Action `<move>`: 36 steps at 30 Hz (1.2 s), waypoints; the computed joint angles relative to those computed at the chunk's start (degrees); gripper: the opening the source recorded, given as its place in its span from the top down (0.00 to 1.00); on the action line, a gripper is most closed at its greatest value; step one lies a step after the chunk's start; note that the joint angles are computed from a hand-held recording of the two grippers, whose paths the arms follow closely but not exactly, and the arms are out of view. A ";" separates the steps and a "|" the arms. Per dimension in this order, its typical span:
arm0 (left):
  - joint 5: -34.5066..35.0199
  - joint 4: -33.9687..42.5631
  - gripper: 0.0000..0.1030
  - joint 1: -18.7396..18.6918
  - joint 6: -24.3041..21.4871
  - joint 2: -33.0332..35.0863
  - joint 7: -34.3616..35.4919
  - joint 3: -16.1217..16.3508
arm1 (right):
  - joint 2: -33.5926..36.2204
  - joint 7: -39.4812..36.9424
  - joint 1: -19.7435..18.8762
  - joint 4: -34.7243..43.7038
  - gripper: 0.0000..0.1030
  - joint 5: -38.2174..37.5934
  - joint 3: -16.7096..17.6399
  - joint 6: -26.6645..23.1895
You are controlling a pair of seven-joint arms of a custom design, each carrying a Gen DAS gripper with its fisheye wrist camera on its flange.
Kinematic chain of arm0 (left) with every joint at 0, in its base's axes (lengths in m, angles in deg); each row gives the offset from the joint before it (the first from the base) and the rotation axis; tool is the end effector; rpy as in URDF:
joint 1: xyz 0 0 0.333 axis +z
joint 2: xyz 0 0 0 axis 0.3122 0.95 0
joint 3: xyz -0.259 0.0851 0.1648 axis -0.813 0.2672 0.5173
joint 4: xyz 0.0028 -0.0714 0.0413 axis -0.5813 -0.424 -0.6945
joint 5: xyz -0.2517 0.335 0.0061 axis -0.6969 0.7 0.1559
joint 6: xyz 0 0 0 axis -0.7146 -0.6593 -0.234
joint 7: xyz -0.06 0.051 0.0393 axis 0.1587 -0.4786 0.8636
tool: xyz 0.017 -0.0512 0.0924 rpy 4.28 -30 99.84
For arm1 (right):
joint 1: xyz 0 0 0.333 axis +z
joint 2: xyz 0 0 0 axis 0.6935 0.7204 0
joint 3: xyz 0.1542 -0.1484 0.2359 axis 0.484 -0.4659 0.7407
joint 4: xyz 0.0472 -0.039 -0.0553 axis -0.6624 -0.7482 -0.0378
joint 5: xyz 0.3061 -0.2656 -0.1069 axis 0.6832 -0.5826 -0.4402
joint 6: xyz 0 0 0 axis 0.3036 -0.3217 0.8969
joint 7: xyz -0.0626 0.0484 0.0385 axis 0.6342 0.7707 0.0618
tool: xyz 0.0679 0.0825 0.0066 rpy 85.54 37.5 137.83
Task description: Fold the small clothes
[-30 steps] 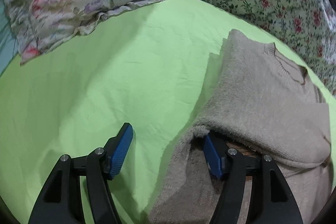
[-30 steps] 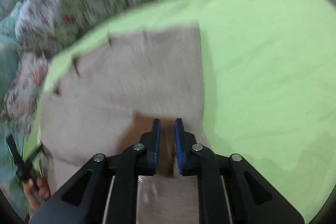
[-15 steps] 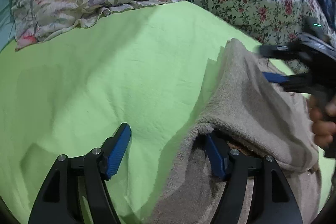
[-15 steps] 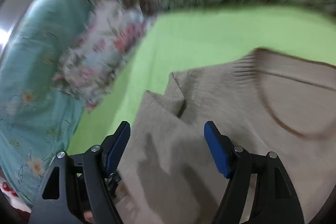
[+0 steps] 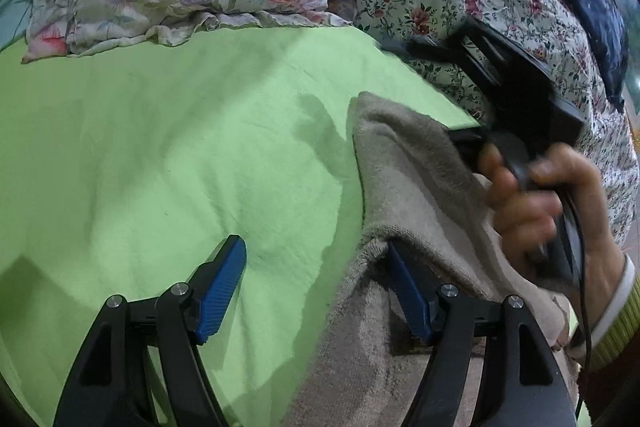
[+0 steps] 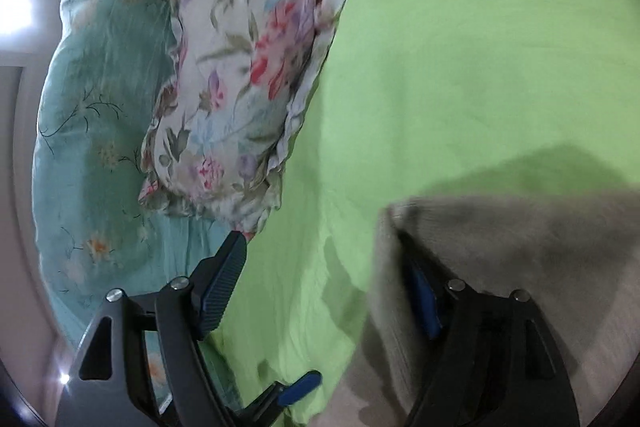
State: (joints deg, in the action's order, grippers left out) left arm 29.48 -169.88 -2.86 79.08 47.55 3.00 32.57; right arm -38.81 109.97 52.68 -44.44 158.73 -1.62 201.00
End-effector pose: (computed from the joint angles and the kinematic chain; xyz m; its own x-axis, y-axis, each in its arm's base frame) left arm 0.3669 -0.3720 0.4154 0.3261 -0.8567 0.3995 -0.5910 -0.5146 -0.6212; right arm 0.5667 0.1636 0.4155 0.3223 -0.4635 -0.8254 -0.9466 -0.1500 -0.2854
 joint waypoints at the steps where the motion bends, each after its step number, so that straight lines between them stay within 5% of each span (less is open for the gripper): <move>1: -0.86 0.04 0.30 -0.15 0.03 -0.06 0.73 0.19 | -1.97 -0.36 -0.19 -1.39 0.27 -2.00 -0.36 1.60; 7: -5.86 -3.71 0.30 -0.39 4.74 -4.24 3.58 1.56 | -18.62 -2.99 -4.77 -15.17 0.27 -8.87 -5.98 7.76; 14: -14.44 -0.59 0.27 -0.50 1.67 -4.76 17.54 1.88 | -37.54 1.23 -16.26 -31.86 0.27 -22.16 -9.88 20.09; 18: -19.81 8.00 0.24 -1.48 -7.81 2.36 29.38 1.76 | -39.83 4.97 -20.63 -35.59 0.33 -30.52 -10.28 20.76; 22: -22.71 11.62 0.24 -2.46 -10.75 6.88 34.20 1.99 | -40.01 4.93 -20.69 -37.78 0.38 -34.66 -9.04 22.44; 24: -22.48 12.75 0.24 -2.86 -12.15 8.36 34.63 2.00 | -39.55 5.66 -20.35 -37.70 0.68 -36.25 -8.44 22.77; 25: -22.87 13.27 0.24 -3.09 -13.08 8.90 35.02 2.05 | -40.05 6.00 -19.96 -37.74 0.95 -36.01 -8.84 22.23; 30: -22.79 14.36 0.21 -3.84 -14.95 10.14 35.15 2.27 | -41.82 5.07 -19.88 -36.77 0.95 -33.45 -10.97 25.75; 36: -22.89 15.23 0.16 -4.90 -17.84 10.72 35.73 2.26 | -37.30 8.58 -20.83 -36.91 0.91 -38.00 -8.97 26.24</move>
State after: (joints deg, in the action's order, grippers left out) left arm 6.60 -154.65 -7.76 61.24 58.27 38.73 34.83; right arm -76.10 118.55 31.85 -81.35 120.73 -10.59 227.24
